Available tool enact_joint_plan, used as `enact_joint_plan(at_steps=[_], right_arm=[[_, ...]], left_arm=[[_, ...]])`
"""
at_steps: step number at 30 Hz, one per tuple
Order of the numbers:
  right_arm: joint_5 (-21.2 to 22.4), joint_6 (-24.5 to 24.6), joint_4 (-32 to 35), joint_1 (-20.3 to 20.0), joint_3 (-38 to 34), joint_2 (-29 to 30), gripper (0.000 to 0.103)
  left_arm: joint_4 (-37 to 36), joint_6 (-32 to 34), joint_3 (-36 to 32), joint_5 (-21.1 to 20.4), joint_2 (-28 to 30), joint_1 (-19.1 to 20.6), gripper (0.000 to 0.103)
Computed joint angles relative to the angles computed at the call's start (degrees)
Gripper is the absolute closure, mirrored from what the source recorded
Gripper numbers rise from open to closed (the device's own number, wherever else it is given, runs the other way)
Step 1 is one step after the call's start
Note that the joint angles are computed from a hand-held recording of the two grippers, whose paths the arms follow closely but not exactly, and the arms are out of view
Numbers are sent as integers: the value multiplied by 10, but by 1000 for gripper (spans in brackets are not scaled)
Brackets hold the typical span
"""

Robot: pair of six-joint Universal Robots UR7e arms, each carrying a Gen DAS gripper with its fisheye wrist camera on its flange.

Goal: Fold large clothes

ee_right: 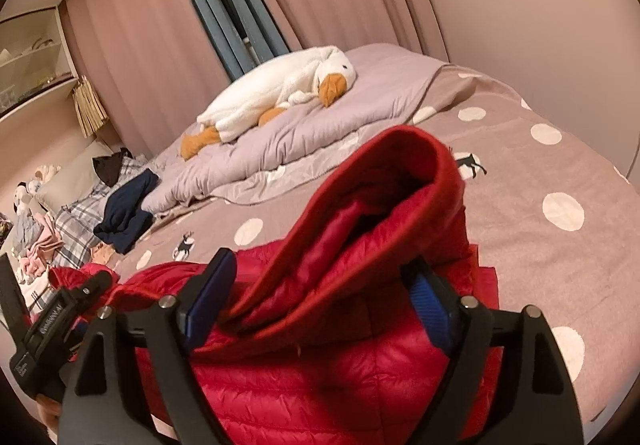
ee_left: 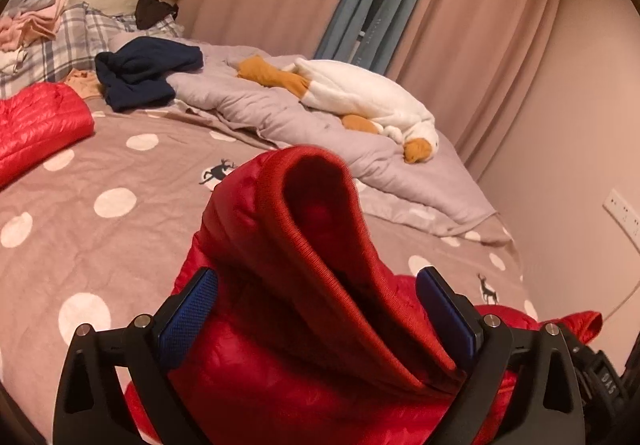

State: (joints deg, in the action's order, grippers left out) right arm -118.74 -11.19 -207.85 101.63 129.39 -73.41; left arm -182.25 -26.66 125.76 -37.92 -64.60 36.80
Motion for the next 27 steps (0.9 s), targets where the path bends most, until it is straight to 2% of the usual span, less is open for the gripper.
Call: enact_joint_plan(at_steps=[10,17,27], right_arm=[[2,1,1,1,1,-2,12],[-5,-27,-40,10,6,2,7],[-12,-18,-14,9,5,-5,7]], left_arm=[[-23,15,6,14,0,-10,5],[-27,19,7,22,0,-11,4],[-18,12,10,29,-3,-15,3]])
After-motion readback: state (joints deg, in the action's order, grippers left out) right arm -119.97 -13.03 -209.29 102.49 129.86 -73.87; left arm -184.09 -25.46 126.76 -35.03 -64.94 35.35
